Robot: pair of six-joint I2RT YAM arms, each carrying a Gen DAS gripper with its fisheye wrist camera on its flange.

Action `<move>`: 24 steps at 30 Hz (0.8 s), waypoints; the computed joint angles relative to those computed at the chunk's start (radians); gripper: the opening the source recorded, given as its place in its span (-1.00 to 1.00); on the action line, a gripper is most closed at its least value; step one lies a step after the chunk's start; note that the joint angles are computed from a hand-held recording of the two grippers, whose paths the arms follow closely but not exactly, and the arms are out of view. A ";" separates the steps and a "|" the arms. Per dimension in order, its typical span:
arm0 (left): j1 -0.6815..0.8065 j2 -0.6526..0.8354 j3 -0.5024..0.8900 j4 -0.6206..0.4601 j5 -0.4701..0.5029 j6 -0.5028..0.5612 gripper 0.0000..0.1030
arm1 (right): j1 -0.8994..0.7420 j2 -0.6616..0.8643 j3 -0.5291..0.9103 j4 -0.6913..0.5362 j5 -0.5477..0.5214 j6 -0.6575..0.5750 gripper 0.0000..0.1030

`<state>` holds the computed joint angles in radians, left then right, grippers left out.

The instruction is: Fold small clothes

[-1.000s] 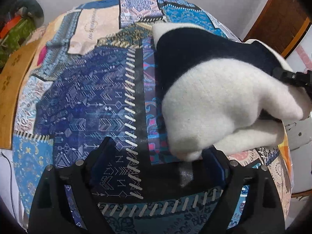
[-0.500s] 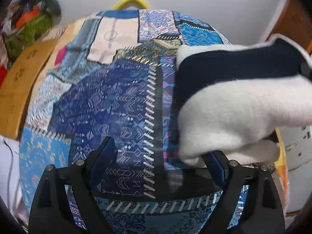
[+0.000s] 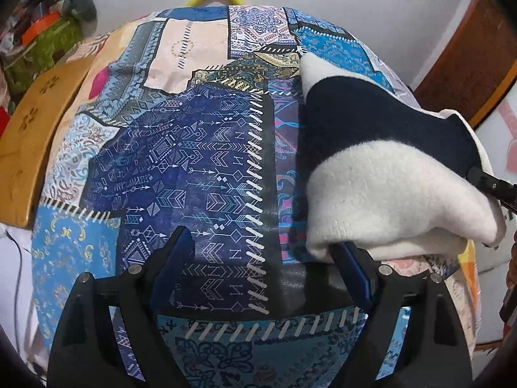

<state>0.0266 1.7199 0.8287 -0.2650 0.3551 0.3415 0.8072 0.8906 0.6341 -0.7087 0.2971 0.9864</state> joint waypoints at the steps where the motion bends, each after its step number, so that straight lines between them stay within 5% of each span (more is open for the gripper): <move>1: 0.001 -0.004 -0.001 -0.003 -0.001 0.006 0.69 | 0.013 0.004 0.002 -0.008 0.010 0.007 -0.48; 14: 0.072 -0.081 -0.006 -0.027 -0.003 0.056 0.69 | 0.116 -0.031 0.006 -0.122 0.124 0.117 -0.26; 19: 0.064 -0.127 0.001 -0.027 -0.005 0.051 0.69 | 0.145 -0.031 0.020 -0.182 0.163 0.152 0.22; 24: 0.006 -0.132 0.037 -0.050 0.001 0.019 0.70 | 0.125 -0.058 -0.016 -0.162 0.140 0.165 0.49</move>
